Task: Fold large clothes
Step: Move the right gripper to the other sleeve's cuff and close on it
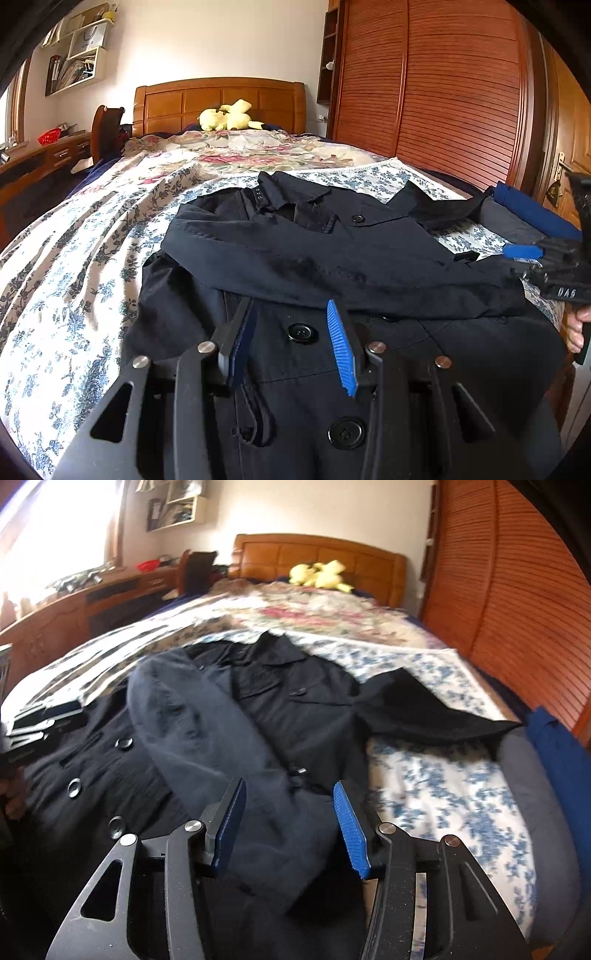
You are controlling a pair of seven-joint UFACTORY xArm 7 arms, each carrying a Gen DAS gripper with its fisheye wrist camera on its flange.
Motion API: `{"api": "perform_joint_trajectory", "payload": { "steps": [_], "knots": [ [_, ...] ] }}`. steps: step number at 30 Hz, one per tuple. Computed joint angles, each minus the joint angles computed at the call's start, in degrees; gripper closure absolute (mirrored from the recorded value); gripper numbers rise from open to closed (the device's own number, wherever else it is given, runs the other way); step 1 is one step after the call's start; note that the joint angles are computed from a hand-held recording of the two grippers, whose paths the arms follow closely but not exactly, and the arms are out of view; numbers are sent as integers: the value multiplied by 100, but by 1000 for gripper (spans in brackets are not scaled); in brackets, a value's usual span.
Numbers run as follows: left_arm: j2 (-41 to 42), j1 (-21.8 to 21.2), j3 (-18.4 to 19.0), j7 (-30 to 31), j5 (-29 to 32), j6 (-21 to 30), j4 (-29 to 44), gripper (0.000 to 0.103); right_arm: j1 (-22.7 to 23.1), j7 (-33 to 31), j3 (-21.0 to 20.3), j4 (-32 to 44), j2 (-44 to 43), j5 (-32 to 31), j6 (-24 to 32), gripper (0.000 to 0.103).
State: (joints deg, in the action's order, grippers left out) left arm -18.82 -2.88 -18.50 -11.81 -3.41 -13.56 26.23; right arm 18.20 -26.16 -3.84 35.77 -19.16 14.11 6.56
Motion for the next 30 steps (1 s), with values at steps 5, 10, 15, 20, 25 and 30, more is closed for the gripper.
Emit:
{"api": "perform_joint_trajectory", "payload": {
  "steps": [5, 10, 15, 20, 25, 30],
  "knots": [
    [-3, 120, -128, 27, -57, -121, -25, 65, 257, -336, -147, 278, 459, 430, 310, 53],
    [19, -64, 67, 123, -44, -312, -64, 65, -66, -442, -24, 713, 1076, 775, 903, 53],
    [12, -399, 377, 236, 17, -554, -121, 56, -350, -690, 208, 746, 1032, 1207, 1099, 53],
    [7, -543, 488, 295, -57, -692, -136, 47, -469, -654, 354, 672, 673, 1099, 962, 53],
    [-44, 37, -232, 594, -667, -683, -132, 47, -473, -722, 264, 893, 628, 1022, 837, 46],
    [3, -186, 18, 567, -641, -749, -146, 47, -732, -503, 295, 1574, 1139, 597, 1115, 44]
  ]
}}
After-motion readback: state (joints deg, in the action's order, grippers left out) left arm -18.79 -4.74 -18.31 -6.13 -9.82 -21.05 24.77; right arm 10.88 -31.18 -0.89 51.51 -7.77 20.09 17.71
